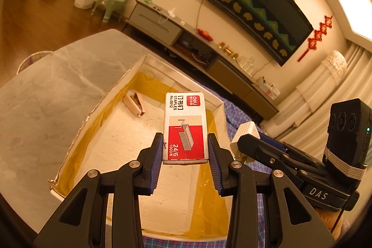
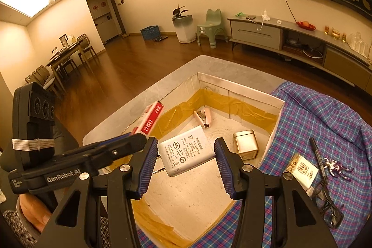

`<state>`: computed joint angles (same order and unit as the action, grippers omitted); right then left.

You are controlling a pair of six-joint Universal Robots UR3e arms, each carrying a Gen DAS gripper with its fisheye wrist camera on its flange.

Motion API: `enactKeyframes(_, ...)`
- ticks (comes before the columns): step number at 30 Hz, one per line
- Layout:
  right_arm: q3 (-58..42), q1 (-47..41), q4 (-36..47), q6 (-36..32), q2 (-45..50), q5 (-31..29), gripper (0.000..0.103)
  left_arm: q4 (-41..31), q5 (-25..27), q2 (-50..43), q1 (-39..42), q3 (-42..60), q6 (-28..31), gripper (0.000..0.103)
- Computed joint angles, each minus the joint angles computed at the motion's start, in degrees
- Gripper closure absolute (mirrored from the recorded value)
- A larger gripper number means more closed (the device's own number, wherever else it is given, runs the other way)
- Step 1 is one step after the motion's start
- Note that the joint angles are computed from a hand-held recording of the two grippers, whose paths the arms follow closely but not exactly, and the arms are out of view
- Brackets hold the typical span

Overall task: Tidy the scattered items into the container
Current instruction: 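Lift the staple box and charger and carry both toward the white box, then lower the staple box and charger into the white box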

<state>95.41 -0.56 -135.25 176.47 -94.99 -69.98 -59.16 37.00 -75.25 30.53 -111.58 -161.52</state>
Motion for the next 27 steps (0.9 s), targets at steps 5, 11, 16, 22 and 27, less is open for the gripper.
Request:
enactKeyframes(5,-2.4,-1.3,1.4,-0.5,3.1,1.4,0.051,1.2,2.0,-2.3,-1.1,1.1,-1.4,0.065)
enactKeyframes(11,-6.1,-2.1,3.6,-1.3,7.2,2.2,0.051,2.3,5.2,-5.5,-3.1,2.8,-3.0,0.065)
enactKeyframes(16,-9.2,-2.4,5.2,-1.9,10.6,2.5,0.051,3.6,8.0,-8.2,-5.0,4.3,-4.0,0.065)
enactKeyframes(22,-15.6,-2.5,9.4,-2.8,16.4,2.2,0.051,4.8,10.4,-10.8,-6.7,5.9,-4.5,0.065)
enactKeyframes(27,-23.8,-1.9,14.4,-3.7,22.6,0.8,0.051,5.6,11.6,-12.6,-7.8,7.4,-5.4,0.065)
